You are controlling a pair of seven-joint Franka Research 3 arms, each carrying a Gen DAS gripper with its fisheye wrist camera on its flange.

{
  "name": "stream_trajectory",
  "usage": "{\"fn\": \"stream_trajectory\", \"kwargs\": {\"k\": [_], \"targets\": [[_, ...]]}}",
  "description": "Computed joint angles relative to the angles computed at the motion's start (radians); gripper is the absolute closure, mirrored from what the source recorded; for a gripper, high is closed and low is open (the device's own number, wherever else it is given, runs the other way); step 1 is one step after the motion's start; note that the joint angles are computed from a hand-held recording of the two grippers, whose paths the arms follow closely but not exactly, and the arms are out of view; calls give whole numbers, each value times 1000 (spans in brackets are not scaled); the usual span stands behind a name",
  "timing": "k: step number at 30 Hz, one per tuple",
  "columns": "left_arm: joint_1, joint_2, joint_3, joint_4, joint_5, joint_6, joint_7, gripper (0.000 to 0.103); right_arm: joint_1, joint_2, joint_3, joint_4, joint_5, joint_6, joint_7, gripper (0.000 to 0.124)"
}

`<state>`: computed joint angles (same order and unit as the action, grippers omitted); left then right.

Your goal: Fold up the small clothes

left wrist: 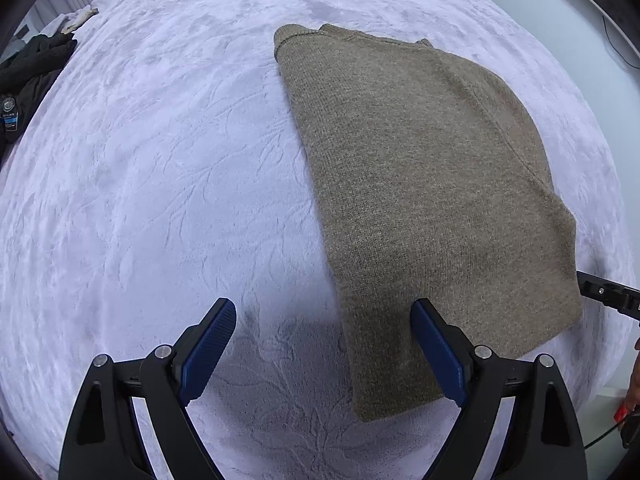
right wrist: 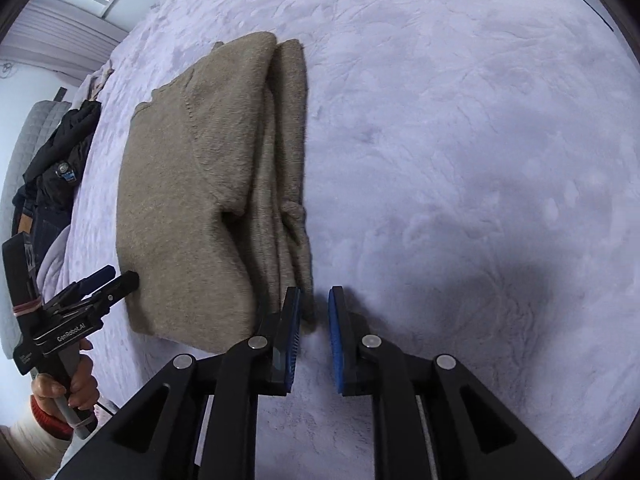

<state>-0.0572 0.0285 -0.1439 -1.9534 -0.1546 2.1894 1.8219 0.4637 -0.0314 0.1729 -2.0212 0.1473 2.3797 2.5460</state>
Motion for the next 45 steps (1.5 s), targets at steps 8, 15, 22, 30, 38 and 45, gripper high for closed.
{"fn": "stream_trajectory", "kwargs": {"k": [8, 15, 22, 30, 38, 45], "targets": [[1, 6, -1, 4, 9, 5, 0, 13, -12, -31, 2, -24, -25, 5, 38, 106], [23, -1, 17, 3, -64, 33, 28, 13, -14, -17, -1, 3, -25, 34, 10, 64], [45, 56, 13, 70, -85, -19, 13, 0, -19, 7, -14, 2, 74, 137, -95, 58], [57, 112, -9, 129, -153, -71, 68, 0, -40, 84, -31, 44, 294, 211, -358, 57], [101, 214, -32, 231, -300, -225, 128, 0, -105, 170, -18, 76, 656, 244, -718, 56], [123, 282, -72, 305, -411, -315, 215, 0, -167, 265, 11, 162, 994, 195, -1078, 55]]}}
